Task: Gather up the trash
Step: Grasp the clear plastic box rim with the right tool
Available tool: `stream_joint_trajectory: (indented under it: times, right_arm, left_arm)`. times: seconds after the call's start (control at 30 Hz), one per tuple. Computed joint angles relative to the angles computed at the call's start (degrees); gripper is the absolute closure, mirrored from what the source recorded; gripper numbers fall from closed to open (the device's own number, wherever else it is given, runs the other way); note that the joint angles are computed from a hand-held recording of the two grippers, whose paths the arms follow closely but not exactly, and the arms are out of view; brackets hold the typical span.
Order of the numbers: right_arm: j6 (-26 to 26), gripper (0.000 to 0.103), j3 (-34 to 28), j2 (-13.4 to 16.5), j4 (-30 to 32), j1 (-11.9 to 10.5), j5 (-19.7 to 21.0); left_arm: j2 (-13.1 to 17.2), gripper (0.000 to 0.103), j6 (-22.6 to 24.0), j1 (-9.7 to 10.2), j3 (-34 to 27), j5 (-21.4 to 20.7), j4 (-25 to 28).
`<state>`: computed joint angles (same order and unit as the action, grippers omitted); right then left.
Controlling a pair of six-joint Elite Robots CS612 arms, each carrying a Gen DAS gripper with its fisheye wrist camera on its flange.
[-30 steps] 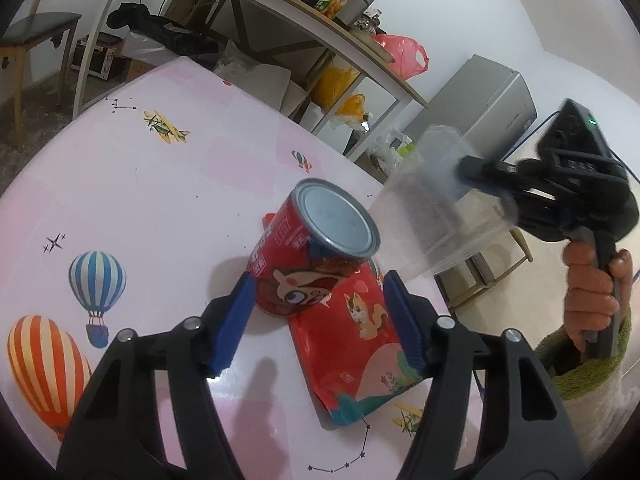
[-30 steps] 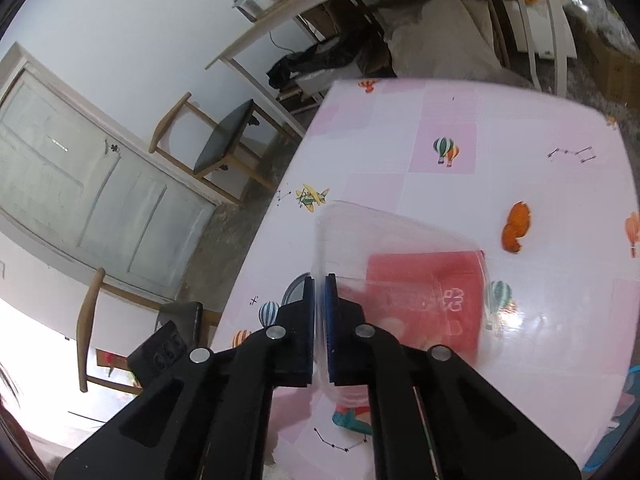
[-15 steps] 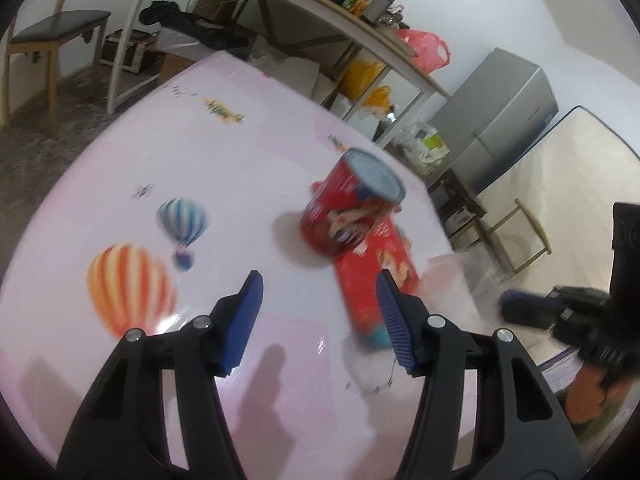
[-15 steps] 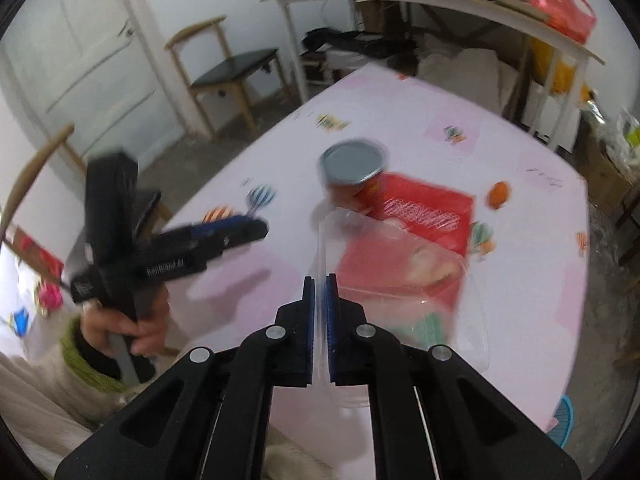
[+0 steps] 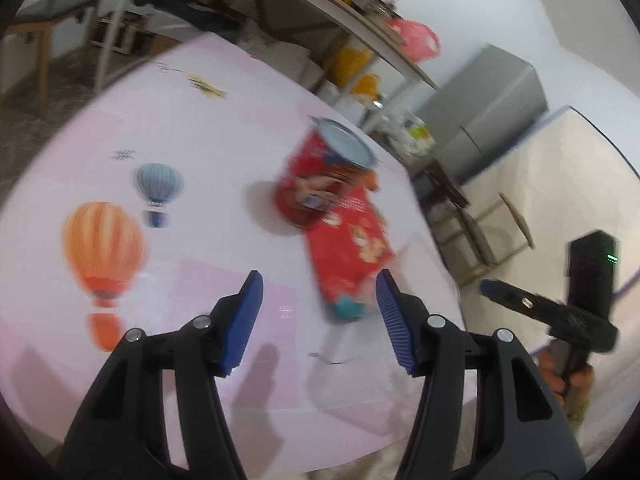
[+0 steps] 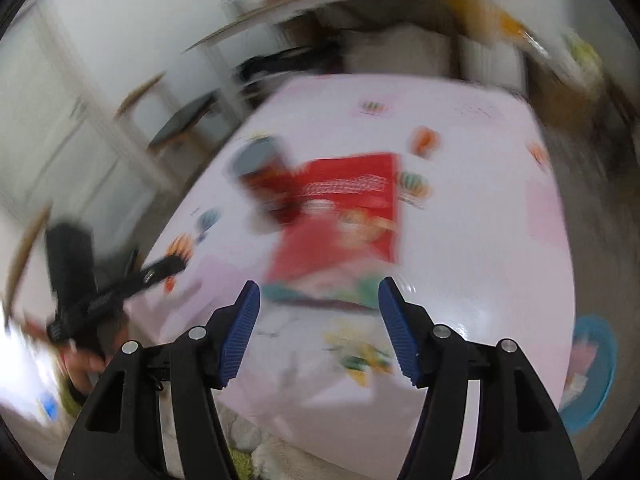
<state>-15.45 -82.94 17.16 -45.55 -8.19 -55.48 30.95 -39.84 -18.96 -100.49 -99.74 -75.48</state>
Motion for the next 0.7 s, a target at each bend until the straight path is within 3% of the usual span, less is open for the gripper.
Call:
stream_joint_trajectory:
  times: [0.17, 0.3, 0.4, 0.5, 0.57, 0.7]
  right_arm:
    - [5.7, 0.043, 1.0, 1.5, 6.5, -2.2, 5.6]
    - [6.1, 0.057, 2.3, 2.4, 11.7, -3.0, 11.5]
    - [4.8, 0.073, 2.7, 2.3, 14.2, -2.6, 12.1]
    - [3.0, 0.086, 3.0, 2.0, 15.5, -2.2, 12.5]
    - [1.8, 0.088, 2.9, 1.7, 15.6, -1.8, 12.1]
    - [-1.5, 0.093, 3.2, 1.1, 16.5, -0.8, 12.3]
  left_arm:
    - [-1.3, 0.048, 3.8, -0.94, 2.9, -2.6, 0.2]
    - [-1.8, 0.048, 4.6, -1.44, 4.2, -4.4, 1.6]
    - [-1.8, 0.049, 4.8, -1.63, 4.3, -5.1, 2.5]
    - [-1.1, 0.052, 1.7, -0.81, 4.1, -11.0, 1.2]
    - [-0.4, 0.052, -0.8, -0.25, 3.3, -14.9, 0.5]
    - [-0.2, 0.052, -0.5, -0.31, 1.3, -15.5, 3.4]
